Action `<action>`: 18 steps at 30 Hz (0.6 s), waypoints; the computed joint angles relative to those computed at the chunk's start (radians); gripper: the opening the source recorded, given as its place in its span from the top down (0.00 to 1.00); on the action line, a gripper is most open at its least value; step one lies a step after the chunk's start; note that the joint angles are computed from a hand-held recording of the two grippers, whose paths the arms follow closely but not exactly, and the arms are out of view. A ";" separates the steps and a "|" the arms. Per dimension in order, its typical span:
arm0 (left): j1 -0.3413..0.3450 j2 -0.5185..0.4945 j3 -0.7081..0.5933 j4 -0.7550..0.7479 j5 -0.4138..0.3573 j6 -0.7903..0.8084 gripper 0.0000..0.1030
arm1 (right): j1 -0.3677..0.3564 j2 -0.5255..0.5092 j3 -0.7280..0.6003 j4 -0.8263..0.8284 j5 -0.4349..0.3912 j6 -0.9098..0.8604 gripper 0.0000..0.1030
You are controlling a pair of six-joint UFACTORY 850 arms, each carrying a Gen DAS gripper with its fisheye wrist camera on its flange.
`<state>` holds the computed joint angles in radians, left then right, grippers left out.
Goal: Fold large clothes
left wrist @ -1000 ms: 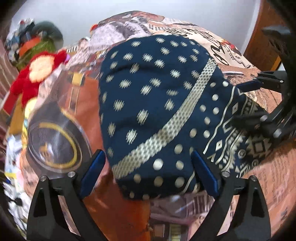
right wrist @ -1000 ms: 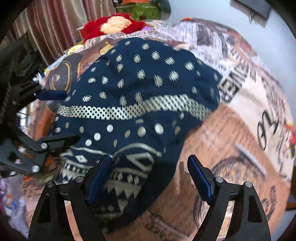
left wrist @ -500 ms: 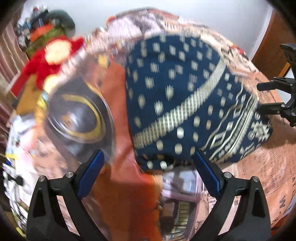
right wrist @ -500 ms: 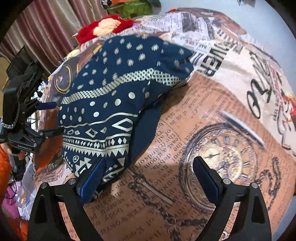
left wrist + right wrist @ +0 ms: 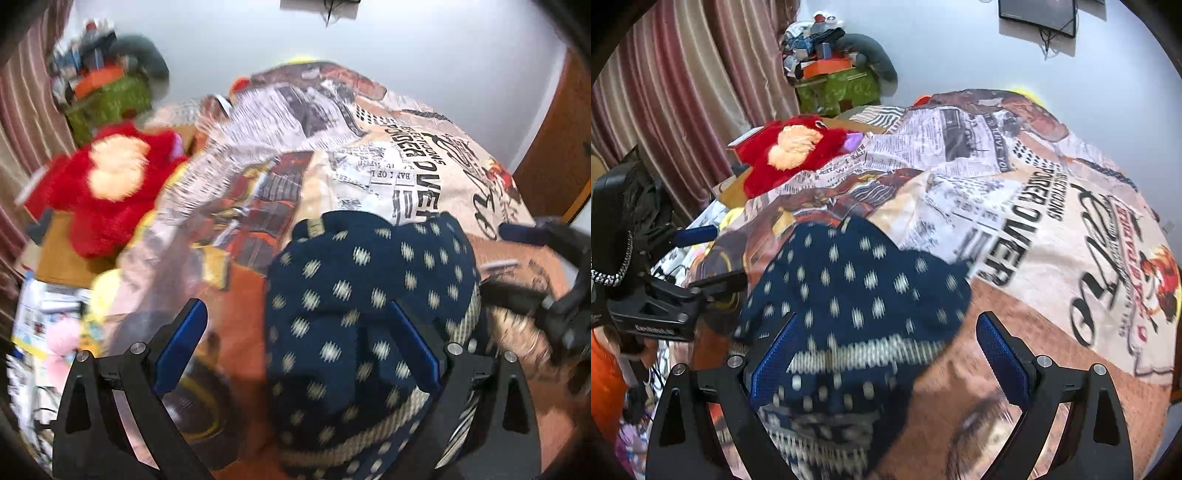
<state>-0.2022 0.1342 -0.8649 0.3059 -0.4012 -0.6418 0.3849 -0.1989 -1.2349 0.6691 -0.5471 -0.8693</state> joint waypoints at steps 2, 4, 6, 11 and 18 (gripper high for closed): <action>0.028 -0.051 -0.028 -0.096 0.018 0.065 0.05 | 0.010 -0.044 -0.035 0.013 0.003 0.021 0.08; 0.039 -0.098 -0.052 -0.029 0.008 -0.003 0.05 | 0.009 -0.081 -0.061 0.029 -0.008 0.031 0.08; 0.059 -0.123 -0.053 -0.052 0.036 0.014 0.04 | 0.012 -0.122 -0.087 0.004 -0.007 0.080 0.08; 0.092 -0.161 -0.064 -0.196 0.057 0.157 0.03 | -0.011 -0.213 -0.142 -0.045 -0.015 0.137 0.08; 0.030 -0.167 -0.073 0.202 0.011 -0.130 0.00 | -0.056 -0.226 -0.139 0.024 -0.052 0.090 0.07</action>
